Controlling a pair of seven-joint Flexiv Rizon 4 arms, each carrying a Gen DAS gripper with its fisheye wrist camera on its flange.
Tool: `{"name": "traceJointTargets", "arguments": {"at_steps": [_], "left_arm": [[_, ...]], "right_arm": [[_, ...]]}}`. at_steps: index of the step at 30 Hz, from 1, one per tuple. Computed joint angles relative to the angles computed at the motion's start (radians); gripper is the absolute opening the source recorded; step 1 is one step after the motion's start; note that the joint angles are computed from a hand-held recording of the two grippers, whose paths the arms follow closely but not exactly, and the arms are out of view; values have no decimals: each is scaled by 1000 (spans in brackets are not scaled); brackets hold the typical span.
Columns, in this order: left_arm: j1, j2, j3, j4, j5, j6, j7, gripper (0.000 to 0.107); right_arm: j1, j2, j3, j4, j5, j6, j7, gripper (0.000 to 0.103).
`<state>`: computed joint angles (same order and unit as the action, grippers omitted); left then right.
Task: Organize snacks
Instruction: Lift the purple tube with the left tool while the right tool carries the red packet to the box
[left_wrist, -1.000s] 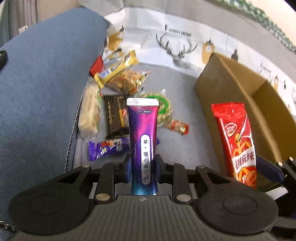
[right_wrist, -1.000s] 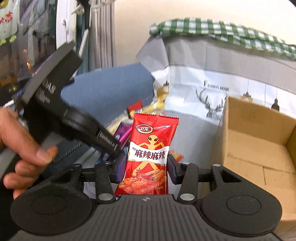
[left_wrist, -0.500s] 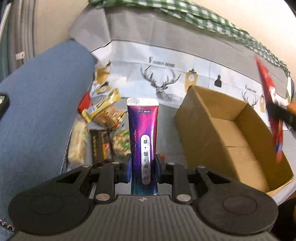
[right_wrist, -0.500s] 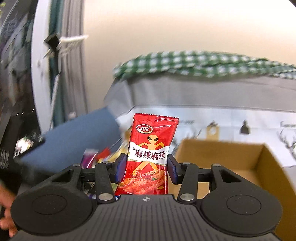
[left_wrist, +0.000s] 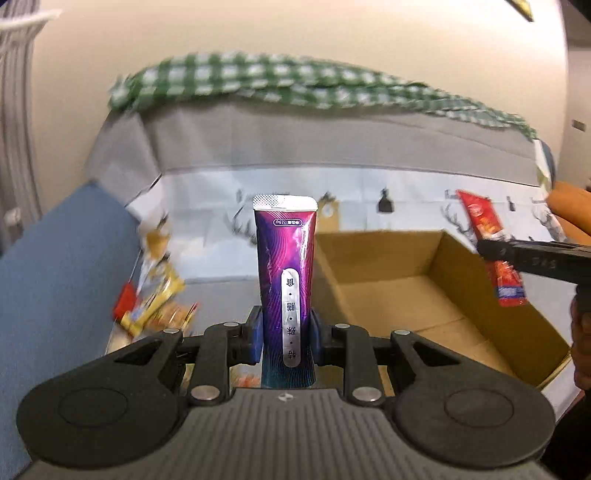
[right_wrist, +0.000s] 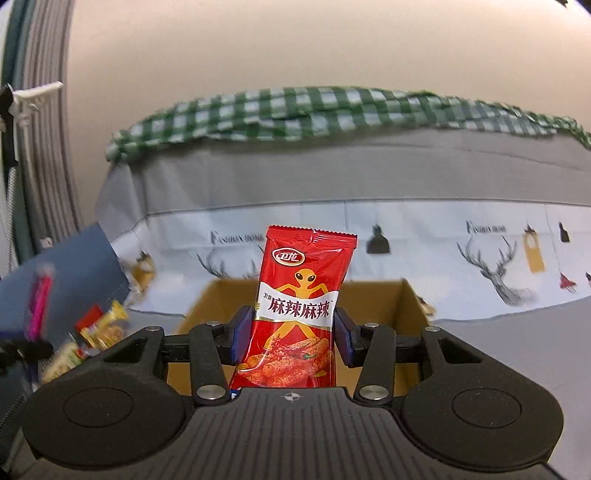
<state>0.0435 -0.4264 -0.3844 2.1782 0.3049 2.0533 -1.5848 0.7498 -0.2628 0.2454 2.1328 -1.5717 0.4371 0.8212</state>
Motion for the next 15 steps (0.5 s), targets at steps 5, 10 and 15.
{"name": "traceJointTargets", "arguments": {"at_steps": [5,10,15], "left_arm": [[-40,-39,-48,-80,0,-13,9,27],[-94,-113,-106,-227,-13,-40,39,27],[-192,-217,-73,-347,-25,1,124,27]], "right_arm": [[-11,8,2,21,20,2,-1,48],[-6,32,17,55,59,-45,10,48],[-2,48,32,73,128,-90,16,48]]}}
